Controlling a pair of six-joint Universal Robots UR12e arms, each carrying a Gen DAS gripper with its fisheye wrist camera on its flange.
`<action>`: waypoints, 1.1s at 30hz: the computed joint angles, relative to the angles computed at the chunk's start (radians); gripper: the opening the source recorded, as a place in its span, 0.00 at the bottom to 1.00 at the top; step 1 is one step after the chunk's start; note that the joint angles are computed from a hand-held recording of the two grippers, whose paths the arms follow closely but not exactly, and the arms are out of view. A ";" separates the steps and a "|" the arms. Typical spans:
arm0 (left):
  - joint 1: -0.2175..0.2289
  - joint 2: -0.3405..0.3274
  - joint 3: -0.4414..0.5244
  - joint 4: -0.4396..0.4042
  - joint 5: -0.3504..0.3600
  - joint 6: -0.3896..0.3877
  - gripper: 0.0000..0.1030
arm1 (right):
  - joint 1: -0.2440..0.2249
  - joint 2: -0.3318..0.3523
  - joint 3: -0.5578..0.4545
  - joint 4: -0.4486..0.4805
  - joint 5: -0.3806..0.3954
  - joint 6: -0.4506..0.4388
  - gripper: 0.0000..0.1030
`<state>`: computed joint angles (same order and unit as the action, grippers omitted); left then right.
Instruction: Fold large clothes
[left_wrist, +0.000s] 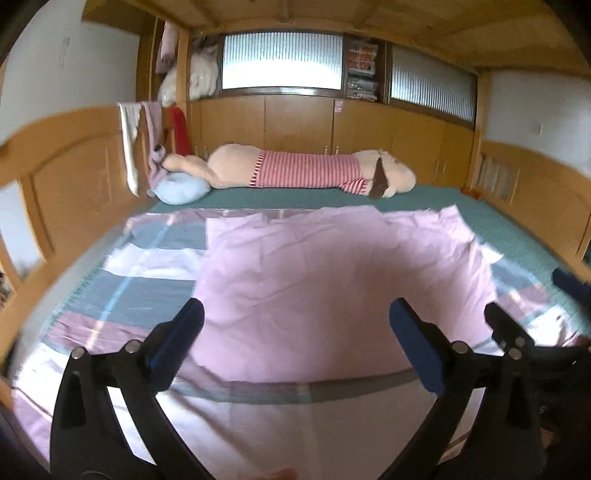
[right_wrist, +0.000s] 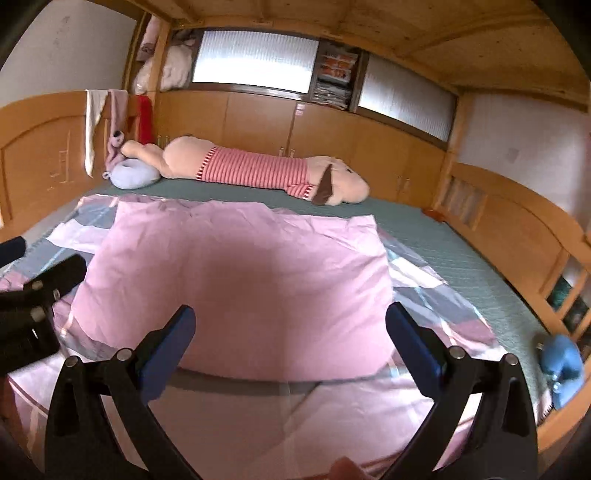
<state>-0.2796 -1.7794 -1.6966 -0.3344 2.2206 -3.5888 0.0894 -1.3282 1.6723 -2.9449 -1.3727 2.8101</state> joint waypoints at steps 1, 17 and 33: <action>-0.006 0.002 -0.004 -0.006 0.012 -0.002 0.98 | -0.001 -0.007 0.006 0.015 0.004 -0.002 0.99; -0.019 0.028 -0.026 0.001 -0.006 -0.026 0.98 | 0.006 -0.029 0.029 0.042 -0.013 0.034 0.99; -0.013 0.026 -0.031 0.003 -0.025 -0.024 0.98 | -0.002 -0.035 0.035 0.058 0.009 0.017 0.99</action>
